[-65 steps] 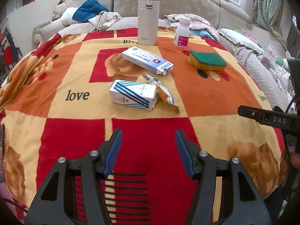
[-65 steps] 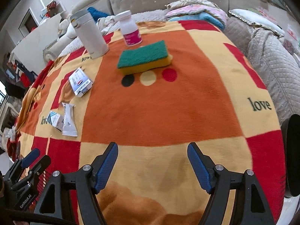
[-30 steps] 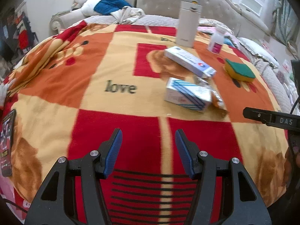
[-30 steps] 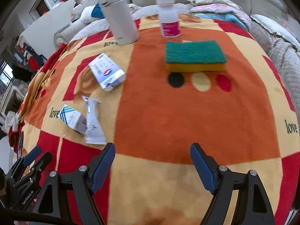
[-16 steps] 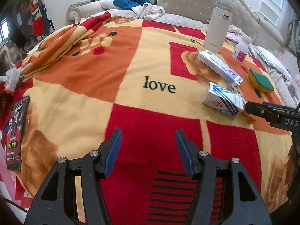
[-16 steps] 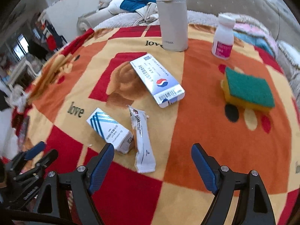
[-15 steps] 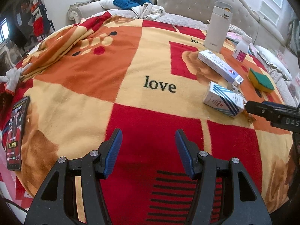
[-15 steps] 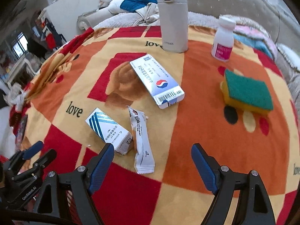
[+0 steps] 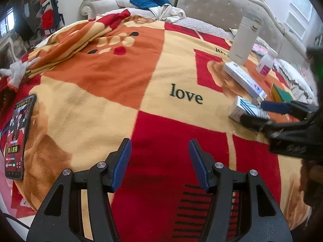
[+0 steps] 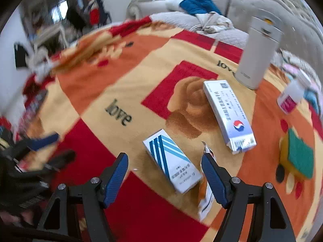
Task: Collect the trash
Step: 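Grasp the blue-striped Tobrex box with the left tool while the right tool grasps the white wrapper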
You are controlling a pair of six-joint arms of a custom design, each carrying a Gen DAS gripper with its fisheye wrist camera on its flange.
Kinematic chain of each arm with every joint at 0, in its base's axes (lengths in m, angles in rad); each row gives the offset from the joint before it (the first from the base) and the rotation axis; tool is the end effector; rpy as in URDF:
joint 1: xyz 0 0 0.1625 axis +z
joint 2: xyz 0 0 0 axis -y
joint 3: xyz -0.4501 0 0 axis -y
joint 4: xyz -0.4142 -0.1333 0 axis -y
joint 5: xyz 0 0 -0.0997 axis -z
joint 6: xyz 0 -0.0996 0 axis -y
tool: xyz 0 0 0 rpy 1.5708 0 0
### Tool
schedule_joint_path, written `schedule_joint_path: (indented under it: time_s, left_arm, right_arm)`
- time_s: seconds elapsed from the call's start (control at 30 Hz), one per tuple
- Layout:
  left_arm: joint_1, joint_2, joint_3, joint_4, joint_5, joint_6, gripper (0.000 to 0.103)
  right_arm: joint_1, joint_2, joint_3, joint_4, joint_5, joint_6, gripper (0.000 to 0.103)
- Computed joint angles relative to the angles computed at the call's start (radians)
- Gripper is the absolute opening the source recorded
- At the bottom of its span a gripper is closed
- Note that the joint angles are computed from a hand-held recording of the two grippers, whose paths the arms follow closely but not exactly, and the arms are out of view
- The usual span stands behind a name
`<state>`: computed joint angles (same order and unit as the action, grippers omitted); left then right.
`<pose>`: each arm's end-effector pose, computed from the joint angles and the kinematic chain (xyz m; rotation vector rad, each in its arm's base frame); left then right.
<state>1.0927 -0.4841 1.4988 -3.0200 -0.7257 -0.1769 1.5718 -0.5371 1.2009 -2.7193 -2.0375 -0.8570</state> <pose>-0.1538 -0.7485 0.0022 0.1217 2.3539 -0.8295 0.0893 -0.8425 0.1053 0.9084 -2.3398 0.3164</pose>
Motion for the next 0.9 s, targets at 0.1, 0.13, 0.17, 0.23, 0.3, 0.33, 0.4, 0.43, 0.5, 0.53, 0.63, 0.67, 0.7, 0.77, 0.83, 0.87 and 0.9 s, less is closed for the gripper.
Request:
schedule_joint_path:
  time_s: [0.1,0.13,0.17,0.23,0.3,0.33,0.4,0.43,0.5,0.53,0.63,0.67,0.7,0.77,0.83,0.87,0.9]
  left_arm:
    - [0.002,0.000,0.001,0.002,-0.004,-0.004,0.057]
    - [0.002,0.001,-0.001,0.004,-0.006,-0.005,0.057]
    - [0.002,0.003,-0.003,0.007,-0.009,-0.003,0.057]
    - [0.002,0.007,-0.007,0.013,-0.011,0.001,0.057]
    - [0.003,0.009,-0.009,0.014,-0.015,0.005,0.057]
    - [0.003,0.010,-0.010,0.014,-0.017,0.006,0.057]
    - [0.004,0.010,-0.010,0.011,-0.018,0.006,0.057]
    - [0.005,0.010,-0.010,0.008,-0.019,0.005,0.057]
    - [0.007,0.007,-0.008,0.003,-0.021,0.001,0.057]
    - [0.009,0.005,-0.007,0.000,-0.023,-0.003,0.057]
    - [0.013,0.000,-0.001,-0.008,-0.023,-0.009,0.057]
    - [0.014,-0.002,0.000,-0.009,-0.022,-0.012,0.057]
    - [0.016,-0.004,0.002,-0.009,-0.023,-0.014,0.057]
    - [0.018,-0.007,0.004,-0.009,-0.025,-0.020,0.057]
    - [0.020,-0.010,0.005,-0.005,-0.029,-0.028,0.057]
    - [0.020,-0.010,0.005,-0.003,-0.030,-0.030,0.057]
    - [0.020,-0.009,0.004,-0.002,-0.030,-0.031,0.057]
  right_arm:
    - [0.001,0.019,-0.013,-0.002,-0.033,-0.043,0.072]
    - [0.002,0.020,-0.012,-0.001,-0.039,-0.049,0.061]
    - [0.003,0.022,-0.009,-0.013,-0.053,-0.054,0.054]
    - [0.002,0.014,-0.005,0.003,-0.042,-0.030,0.048]
    - [0.000,0.003,-0.016,0.068,-0.023,0.041,0.046]
    - [-0.002,-0.001,-0.024,0.106,-0.010,0.079,0.044]
    - [-0.005,-0.008,-0.038,0.186,0.041,0.144,0.037]
    - [-0.005,-0.010,-0.046,0.221,0.062,0.175,0.036]
    - [-0.003,-0.013,-0.045,0.258,0.089,0.222,0.035]
    - [-0.004,-0.012,-0.047,0.273,0.102,0.239,0.035]
    - [-0.004,-0.006,-0.049,0.312,0.138,0.275,0.033]
    - [-0.005,-0.005,-0.048,0.318,0.146,0.287,0.033]
    - [-0.007,-0.006,-0.049,0.326,0.155,0.300,0.033]
    - [-0.009,-0.008,-0.054,0.341,0.160,0.330,0.037]
    - [-0.014,-0.030,-0.030,0.321,0.184,0.334,0.048]
    - [-0.017,-0.044,-0.014,0.306,0.197,0.332,0.048]
    - [-0.019,-0.055,-0.003,0.293,0.205,0.334,0.048]
